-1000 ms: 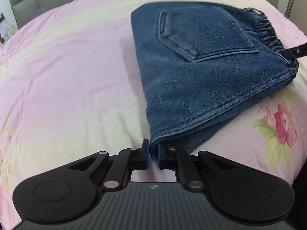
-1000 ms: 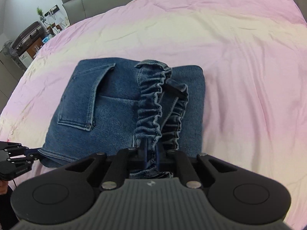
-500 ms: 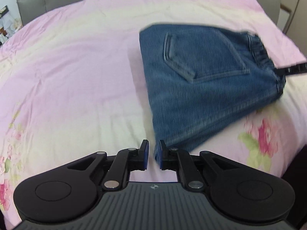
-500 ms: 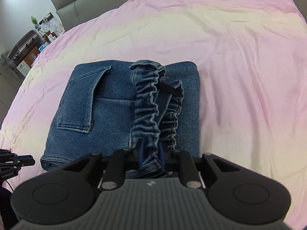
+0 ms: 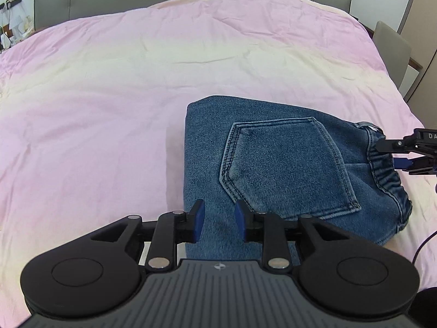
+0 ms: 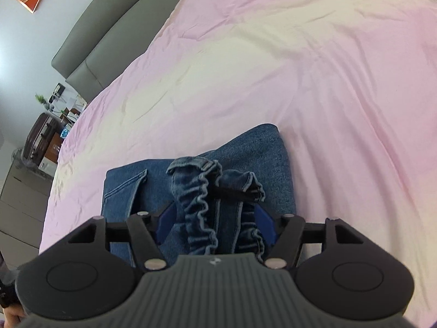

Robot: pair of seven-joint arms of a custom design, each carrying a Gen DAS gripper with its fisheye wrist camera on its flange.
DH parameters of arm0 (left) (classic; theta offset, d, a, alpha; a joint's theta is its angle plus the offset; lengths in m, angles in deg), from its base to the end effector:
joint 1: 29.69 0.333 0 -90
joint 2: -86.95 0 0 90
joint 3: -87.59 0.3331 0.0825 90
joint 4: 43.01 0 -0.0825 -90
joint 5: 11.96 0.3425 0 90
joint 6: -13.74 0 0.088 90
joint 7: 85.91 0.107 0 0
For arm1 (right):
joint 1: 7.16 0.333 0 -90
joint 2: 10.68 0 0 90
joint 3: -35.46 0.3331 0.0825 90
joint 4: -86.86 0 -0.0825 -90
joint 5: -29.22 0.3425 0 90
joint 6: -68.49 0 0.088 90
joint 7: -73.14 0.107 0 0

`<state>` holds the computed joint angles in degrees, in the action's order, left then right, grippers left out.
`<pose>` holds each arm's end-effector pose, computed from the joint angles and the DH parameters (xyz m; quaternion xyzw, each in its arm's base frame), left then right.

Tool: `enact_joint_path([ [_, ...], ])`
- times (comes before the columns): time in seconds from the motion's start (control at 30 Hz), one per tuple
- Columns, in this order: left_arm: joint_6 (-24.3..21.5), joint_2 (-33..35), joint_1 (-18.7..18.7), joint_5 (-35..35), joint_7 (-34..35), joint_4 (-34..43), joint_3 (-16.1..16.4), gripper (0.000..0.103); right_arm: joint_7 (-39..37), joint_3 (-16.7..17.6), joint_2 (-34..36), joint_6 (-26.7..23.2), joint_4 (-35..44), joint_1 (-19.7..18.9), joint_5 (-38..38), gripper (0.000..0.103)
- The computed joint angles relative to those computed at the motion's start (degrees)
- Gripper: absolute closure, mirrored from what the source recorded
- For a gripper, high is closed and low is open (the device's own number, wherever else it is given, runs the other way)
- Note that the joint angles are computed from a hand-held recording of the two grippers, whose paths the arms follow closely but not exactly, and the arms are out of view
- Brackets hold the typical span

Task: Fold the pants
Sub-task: 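Grasp the elastic waistband with the right gripper and tuck it down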

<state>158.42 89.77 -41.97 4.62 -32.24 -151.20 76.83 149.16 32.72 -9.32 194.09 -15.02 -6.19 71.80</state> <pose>0.5338 -0.2276 0.5757 -0.6891 0.6562 -0.2482 0.1816 0.5674 0.0070 0.6096 -0.6174 0.6908 0.0551 0.3723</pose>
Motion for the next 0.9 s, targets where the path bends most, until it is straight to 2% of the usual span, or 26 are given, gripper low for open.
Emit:
enact_joint_path([
  [0.2,-0.78,2.23,-0.14,-1.30,1.43,1.13,0.47,0.072,-0.01,0.67,3.54,-1.53,1.73,-1.08,4.20,0.042],
  [0.23,-0.44,2.25,-0.22,-1.25,1.41,0.88,0.57,0.072,-0.64,0.81,3.59,-1.54,1.58,-1.32,4.98,0.046],
  [0.27,-0.35,2.27,-0.31,-1.23,1.27,0.80,0.64,0.072,-1.94,0.90,3.68,-2.25,1.51,-1.74,6.82,0.067],
  [0.33,-0.67,2.07,-0.41,-1.31,1.21,0.86,0.72,0.072,-2.24,1.20,3.22,-1.82,1.42,-1.55,6.21,0.073],
  [0.4,-1.10,1.89,-0.47,-1.07,1.14,1.03,0.76,0.072,-4.19,1.61,2.03,0.08,1.09,-0.74,3.93,0.083],
  [0.5,-1.21,1.64,-0.77,0.33,-0.43,1.21,0.70,0.072,-6.09,1.67,0.76,1.46,2.06,0.15,4.01,0.088],
  [0.67,0.98,0.24,-0.72,2.12,-3.08,0.37,0.50,0.072,-8.62,1.58,0.69,2.86,8.21,1.33,5.10,0.090],
  [0.8,2.19,0.12,-0.53,2.33,-3.90,0.78,0.20,0.072,-3.99,1.14,2.71,1.17,11.49,0.97,-0.20,0.091],
  [0.9,2.45,1.03,-0.40,2.13,-3.00,1.85,0.26,0.072,0.15,0.79,3.03,1.42,8.93,0.15,-4.12,0.091],
])
